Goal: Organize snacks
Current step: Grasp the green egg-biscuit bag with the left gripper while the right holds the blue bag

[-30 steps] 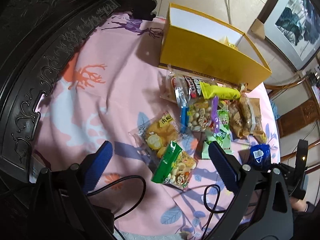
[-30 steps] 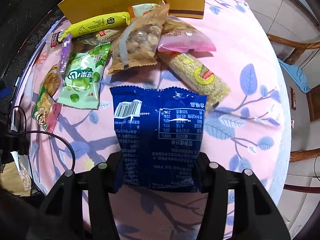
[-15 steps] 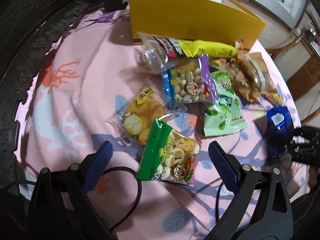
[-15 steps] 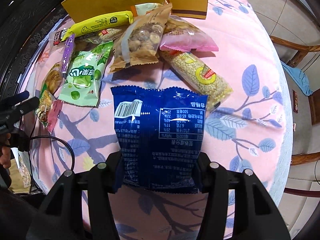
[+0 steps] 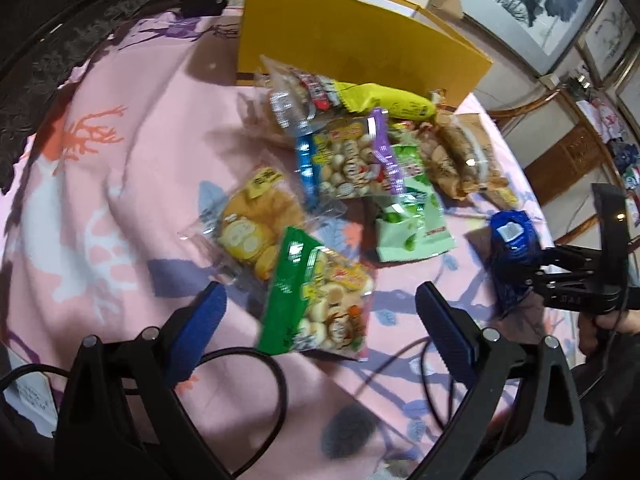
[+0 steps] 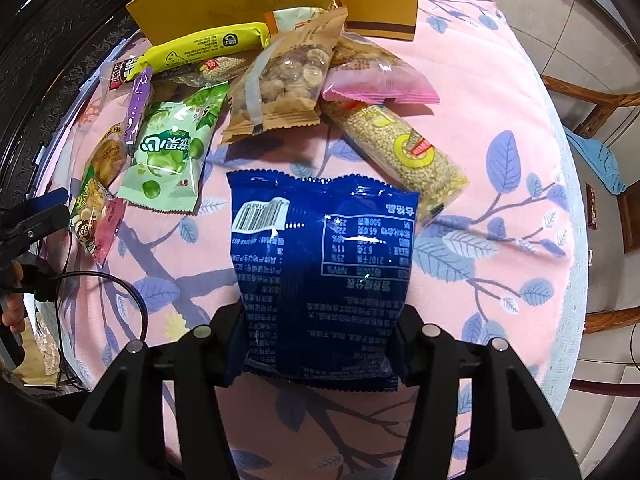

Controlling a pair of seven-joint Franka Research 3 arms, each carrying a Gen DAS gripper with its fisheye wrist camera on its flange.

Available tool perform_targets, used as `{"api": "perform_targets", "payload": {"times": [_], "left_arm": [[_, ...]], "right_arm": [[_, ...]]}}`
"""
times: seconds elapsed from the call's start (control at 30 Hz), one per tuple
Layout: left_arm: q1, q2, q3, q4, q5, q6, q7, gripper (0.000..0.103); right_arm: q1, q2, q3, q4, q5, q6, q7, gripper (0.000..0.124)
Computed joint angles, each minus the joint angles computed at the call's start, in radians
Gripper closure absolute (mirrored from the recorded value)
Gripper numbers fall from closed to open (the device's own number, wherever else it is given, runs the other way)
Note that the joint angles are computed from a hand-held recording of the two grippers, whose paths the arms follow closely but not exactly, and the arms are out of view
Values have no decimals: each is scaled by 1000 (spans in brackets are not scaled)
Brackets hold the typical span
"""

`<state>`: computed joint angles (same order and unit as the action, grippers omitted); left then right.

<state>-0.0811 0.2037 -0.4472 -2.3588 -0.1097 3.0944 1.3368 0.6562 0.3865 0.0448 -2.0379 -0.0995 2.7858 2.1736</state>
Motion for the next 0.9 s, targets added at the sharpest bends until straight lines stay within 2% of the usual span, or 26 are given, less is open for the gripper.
{"api": "perform_targets", "payload": {"times": [0.1,0.17,0.27,0.3,0.37,0.4,0.43,0.5,0.57,0.63,0.7,0.9], "left_arm": [[42,20,-52,23,-33,-19,52,6],[5,35,-14,46,-4,-58,40,6],[-95,50,92,73,101,-109,-33,6],[-124,53,122,80,136,-123,-65,11],[-146,61,147,92,172,-147,-100,27],[-173,64,179,99,215,-170,-142,39],[-168,66,176,100,219,-175,-147,43],[-154,63,161,95,215,-176,-144,45],[-176,59,178,100,264,-193,-161,45],[-193,60,188,103,302,-202,-179,52],[-218,58,209,101,353,-196,-225,53],[-196,24,188,61,357,-137,-252,59]], "right_arm": [[7,0,-7,-2,-8,3,12,66],[13,-1,-13,-3,-17,4,23,66],[19,-4,-18,-9,-26,8,42,66],[20,-5,-19,-9,-29,8,47,66],[21,-5,-20,-10,-33,9,55,66],[22,-5,-21,-10,-36,10,60,66],[23,-5,-22,-10,-39,10,65,66],[24,-4,-23,-9,-43,9,73,66],[25,-3,-23,-7,-47,6,78,66],[28,-2,-27,-3,-56,1,86,66],[31,0,-28,0,-63,-2,95,67],[31,3,-27,8,-75,-9,109,67]]}}
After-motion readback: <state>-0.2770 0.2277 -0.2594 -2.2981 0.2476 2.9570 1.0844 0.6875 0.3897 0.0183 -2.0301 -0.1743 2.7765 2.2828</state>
